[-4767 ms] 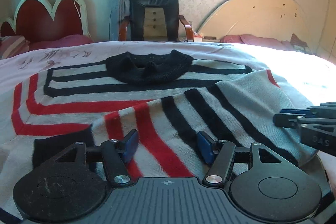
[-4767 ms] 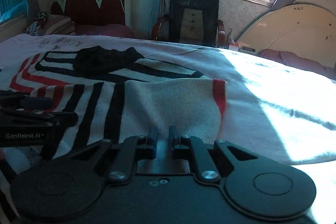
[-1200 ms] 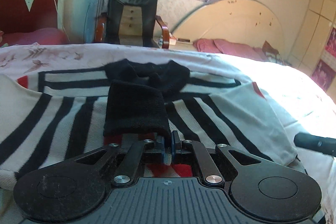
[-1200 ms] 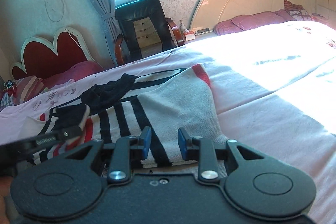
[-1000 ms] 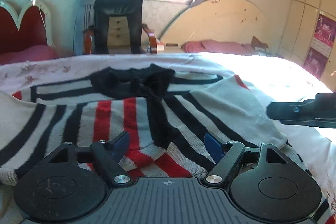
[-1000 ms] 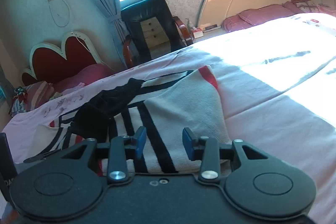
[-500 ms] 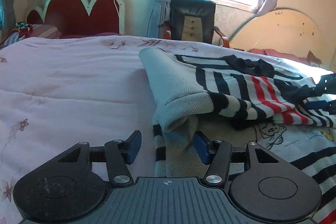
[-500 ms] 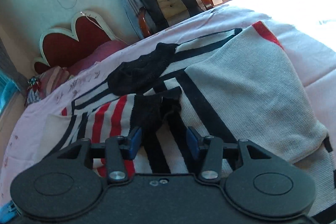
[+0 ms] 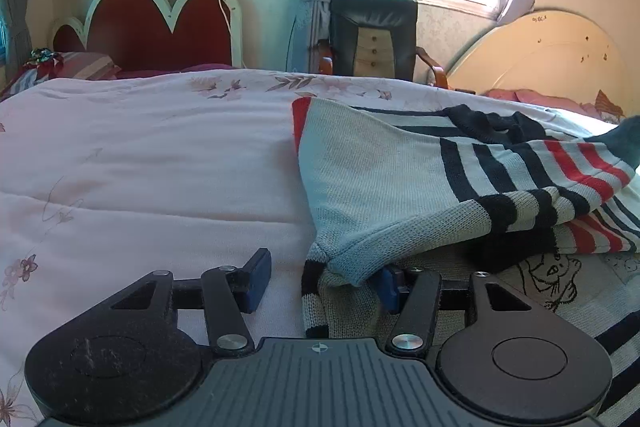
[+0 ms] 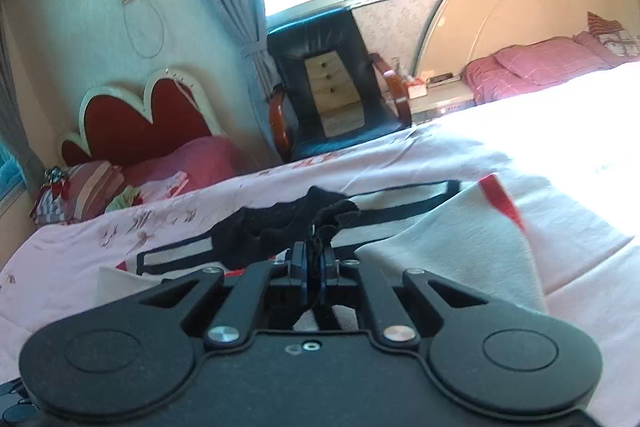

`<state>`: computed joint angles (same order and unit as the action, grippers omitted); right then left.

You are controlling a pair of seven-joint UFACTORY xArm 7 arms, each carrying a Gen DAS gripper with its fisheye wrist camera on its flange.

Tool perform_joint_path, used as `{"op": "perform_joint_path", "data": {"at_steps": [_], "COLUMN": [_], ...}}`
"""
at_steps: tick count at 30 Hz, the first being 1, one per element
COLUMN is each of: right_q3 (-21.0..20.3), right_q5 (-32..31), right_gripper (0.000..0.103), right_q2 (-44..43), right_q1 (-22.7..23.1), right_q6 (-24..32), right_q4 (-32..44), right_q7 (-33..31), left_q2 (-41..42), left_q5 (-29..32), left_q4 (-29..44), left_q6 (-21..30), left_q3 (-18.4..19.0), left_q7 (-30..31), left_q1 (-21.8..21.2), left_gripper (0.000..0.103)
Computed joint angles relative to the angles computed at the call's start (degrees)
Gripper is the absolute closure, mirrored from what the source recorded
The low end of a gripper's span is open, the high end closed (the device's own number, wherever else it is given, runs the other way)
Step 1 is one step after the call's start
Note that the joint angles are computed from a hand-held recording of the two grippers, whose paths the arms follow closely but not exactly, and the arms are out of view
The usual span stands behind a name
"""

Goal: Fold small clothes

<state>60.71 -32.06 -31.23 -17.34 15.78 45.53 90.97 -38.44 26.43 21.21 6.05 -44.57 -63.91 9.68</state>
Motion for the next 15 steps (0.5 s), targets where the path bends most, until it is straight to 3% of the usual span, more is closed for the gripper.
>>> {"op": "perform_joint_path", "data": {"at_steps": [3, 15], "right_q3": [-4.6, -9.4], "right_q5": [0.9, -5.9], "right_gripper": [0.097, 0.097], "right_q2": [4.4, 5.7], "right_q1": [5.4, 13.4], "right_q6": [2.3, 4.6], "right_q4": [-1.4, -3.5], "right_q7": [-3.5, 2.3], "left_q2": [0.2, 2.1], "left_q5": [0.0, -1.4], "left_q4": [-0.2, -0.6], "left_q6": [-1.5, -1.9], "left_q3": [0.7, 4.0], "left_q7": [0.7, 4.1], "left_q1": [-0.5, -3.3], "left_gripper": [0.062, 0.066]}}
